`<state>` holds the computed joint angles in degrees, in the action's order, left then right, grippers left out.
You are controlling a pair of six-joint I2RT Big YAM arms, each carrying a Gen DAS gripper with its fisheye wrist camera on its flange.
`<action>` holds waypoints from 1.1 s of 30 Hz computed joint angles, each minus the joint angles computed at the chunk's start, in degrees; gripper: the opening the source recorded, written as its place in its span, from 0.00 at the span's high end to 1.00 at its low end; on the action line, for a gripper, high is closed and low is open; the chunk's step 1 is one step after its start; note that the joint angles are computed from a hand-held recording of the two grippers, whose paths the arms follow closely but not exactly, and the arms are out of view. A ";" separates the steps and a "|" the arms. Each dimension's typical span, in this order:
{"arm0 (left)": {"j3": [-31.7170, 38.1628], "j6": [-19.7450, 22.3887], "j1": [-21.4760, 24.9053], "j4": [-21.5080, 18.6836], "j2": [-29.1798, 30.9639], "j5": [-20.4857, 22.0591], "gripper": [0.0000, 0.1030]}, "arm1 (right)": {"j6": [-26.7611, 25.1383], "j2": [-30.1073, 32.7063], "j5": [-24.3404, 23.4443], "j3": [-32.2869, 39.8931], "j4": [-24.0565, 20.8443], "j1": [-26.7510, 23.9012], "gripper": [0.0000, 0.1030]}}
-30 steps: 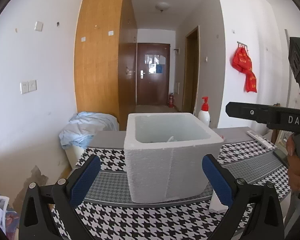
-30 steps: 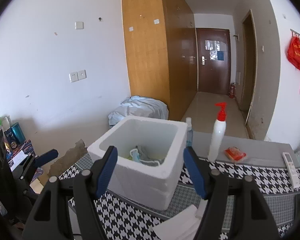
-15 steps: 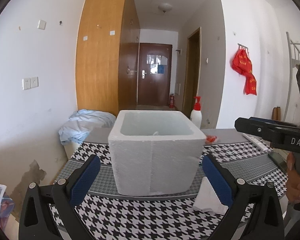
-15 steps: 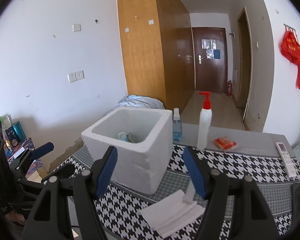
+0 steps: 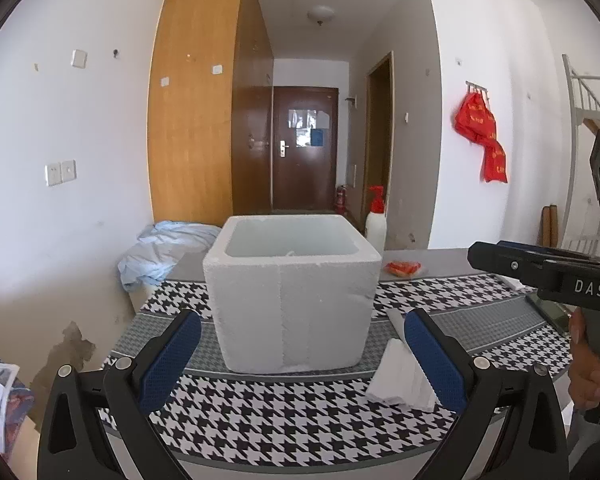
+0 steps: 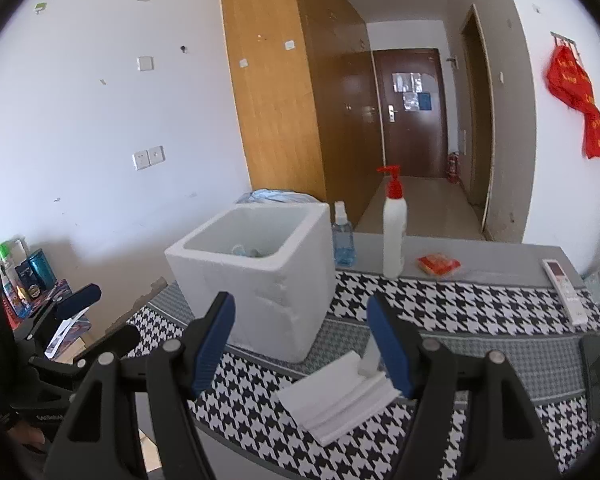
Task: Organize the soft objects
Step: 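Withdraw both grippers from the foam box back over the table, then move the left gripper down to the folded white cloth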
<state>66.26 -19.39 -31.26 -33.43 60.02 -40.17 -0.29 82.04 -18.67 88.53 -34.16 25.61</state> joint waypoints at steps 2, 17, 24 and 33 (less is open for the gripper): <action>-0.13 0.09 -0.05 0.22 0.27 1.08 0.01 | 0.50 -0.12 0.36 -0.35 0.01 -0.11 0.29; -0.03 3.41 1.54 4.30 3.50 7.67 0.01 | 2.50 -0.62 3.76 -2.77 1.77 -1.66 0.29; 0.49 4.48 2.56 5.69 5.27 11.42 0.01 | 2.80 0.12 5.10 -2.62 1.34 -1.86 0.29; 1.80 7.19 3.38 7.73 8.11 16.41 0.01 | 3.49 0.98 6.46 -2.64 0.96 -2.14 0.29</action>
